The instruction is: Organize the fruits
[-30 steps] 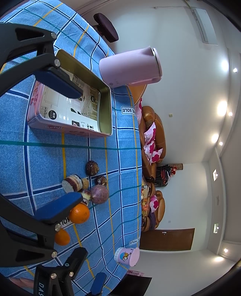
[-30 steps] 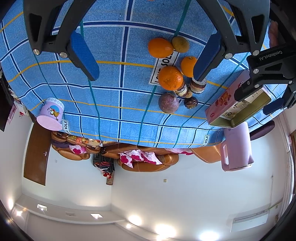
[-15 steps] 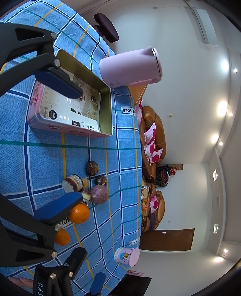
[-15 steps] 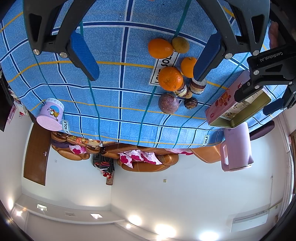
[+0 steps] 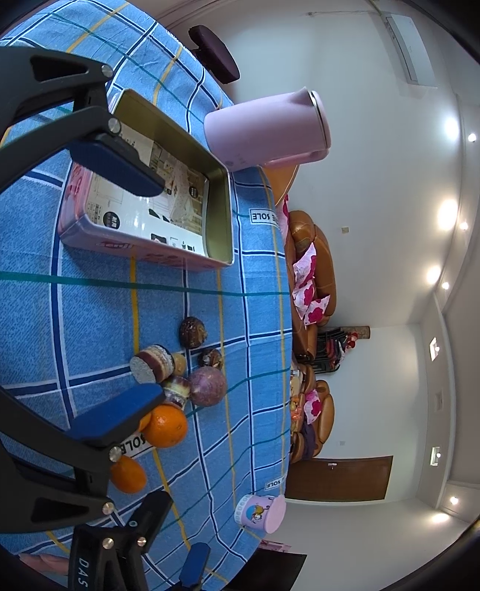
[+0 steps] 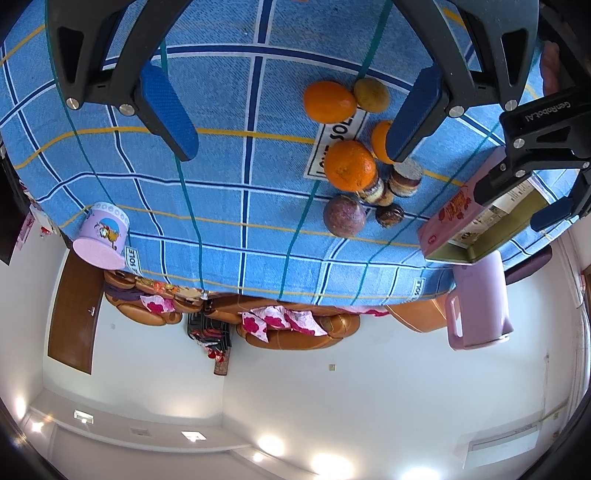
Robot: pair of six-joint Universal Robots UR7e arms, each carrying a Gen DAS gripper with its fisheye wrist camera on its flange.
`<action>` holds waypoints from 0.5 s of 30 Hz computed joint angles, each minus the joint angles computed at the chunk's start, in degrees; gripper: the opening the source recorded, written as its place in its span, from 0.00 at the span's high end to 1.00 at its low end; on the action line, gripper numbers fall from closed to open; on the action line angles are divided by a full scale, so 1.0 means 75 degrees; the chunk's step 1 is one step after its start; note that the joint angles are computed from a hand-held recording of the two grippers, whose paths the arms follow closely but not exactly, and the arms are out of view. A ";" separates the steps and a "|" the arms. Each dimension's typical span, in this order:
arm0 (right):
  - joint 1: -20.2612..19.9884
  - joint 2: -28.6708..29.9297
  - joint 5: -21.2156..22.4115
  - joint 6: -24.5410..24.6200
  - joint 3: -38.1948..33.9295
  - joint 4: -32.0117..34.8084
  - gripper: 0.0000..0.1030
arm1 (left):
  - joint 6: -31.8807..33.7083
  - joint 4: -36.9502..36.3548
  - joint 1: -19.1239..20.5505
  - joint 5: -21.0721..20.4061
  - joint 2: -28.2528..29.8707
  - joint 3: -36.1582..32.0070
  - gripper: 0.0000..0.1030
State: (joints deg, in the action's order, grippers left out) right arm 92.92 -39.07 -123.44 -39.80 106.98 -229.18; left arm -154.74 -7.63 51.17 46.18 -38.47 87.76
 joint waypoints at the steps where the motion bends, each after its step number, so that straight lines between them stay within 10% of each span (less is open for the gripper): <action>1: -0.0020 -0.0005 -0.0030 0.0030 -0.0011 0.0055 0.01 | -0.0015 0.0035 0.0007 -0.0001 0.0020 -0.0021 0.00; 15: -0.0249 -0.0212 -0.0033 0.0646 0.0013 0.1358 0.20 | -0.0123 0.0191 0.0009 0.0076 0.0105 -0.0084 0.00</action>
